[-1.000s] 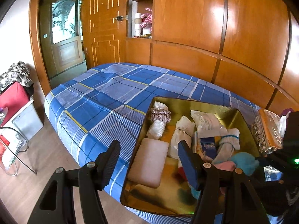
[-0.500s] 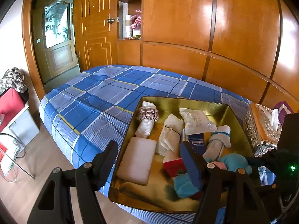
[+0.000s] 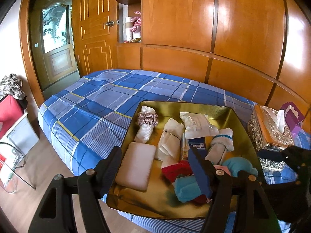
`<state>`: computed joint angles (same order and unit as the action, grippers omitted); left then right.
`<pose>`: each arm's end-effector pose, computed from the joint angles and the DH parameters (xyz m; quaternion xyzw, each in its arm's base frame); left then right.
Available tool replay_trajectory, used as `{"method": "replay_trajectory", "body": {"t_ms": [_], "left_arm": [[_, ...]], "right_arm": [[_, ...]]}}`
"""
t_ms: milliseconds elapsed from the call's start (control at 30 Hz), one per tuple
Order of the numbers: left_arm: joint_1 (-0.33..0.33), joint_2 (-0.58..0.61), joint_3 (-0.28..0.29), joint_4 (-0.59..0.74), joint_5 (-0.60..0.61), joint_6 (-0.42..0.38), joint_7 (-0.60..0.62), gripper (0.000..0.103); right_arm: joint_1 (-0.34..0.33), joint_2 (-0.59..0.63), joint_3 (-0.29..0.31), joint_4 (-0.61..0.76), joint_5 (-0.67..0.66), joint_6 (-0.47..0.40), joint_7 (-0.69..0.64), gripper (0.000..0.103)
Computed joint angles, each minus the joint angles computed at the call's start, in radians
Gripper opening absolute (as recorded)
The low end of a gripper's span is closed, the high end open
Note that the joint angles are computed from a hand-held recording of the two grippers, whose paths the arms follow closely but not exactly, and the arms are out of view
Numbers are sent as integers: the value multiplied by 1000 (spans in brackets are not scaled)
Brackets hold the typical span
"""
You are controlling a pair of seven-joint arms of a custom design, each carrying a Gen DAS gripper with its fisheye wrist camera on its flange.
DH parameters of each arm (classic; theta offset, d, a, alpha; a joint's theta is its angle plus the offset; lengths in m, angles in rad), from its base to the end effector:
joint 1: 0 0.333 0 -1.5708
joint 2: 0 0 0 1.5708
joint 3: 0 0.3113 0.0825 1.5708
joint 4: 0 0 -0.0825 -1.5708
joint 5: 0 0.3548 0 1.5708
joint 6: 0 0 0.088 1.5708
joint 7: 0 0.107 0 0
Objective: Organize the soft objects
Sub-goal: 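Move both tools away from the tray toward the pink fuzzy bundle and scrunchie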
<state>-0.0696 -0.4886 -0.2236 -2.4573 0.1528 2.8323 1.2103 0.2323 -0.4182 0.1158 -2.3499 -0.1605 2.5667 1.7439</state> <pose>0.4026 -0.1449 0.5754 -0.6155 0.6664 -0.3198 0.2735 0.4152 0.1604 0.5673 -0.7588 0.5673 -0.2290 0.2237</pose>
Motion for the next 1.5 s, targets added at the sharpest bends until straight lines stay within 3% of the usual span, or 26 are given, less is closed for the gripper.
{"method": "replay_trajectory", "body": {"t_ms": [500, 900, 1133, 1500], "left_arm": [[-41, -8, 8, -6, -27, 8, 41, 71], [-63, -14, 11, -12, -44, 13, 67, 71], [-98, -17, 12, -8, -59, 18, 110, 71], [-174, -7, 6, 30, -92, 8, 181, 73]], "right_arm": [[-71, -136, 19, -74, -74, 61, 79, 65], [-165, -295, -38, -156, -59, 67, 69, 65], [-312, -390, -91, -197, -56, 35, 100, 65], [-620, -487, -189, -260, -74, 23, 235, 65]]}}
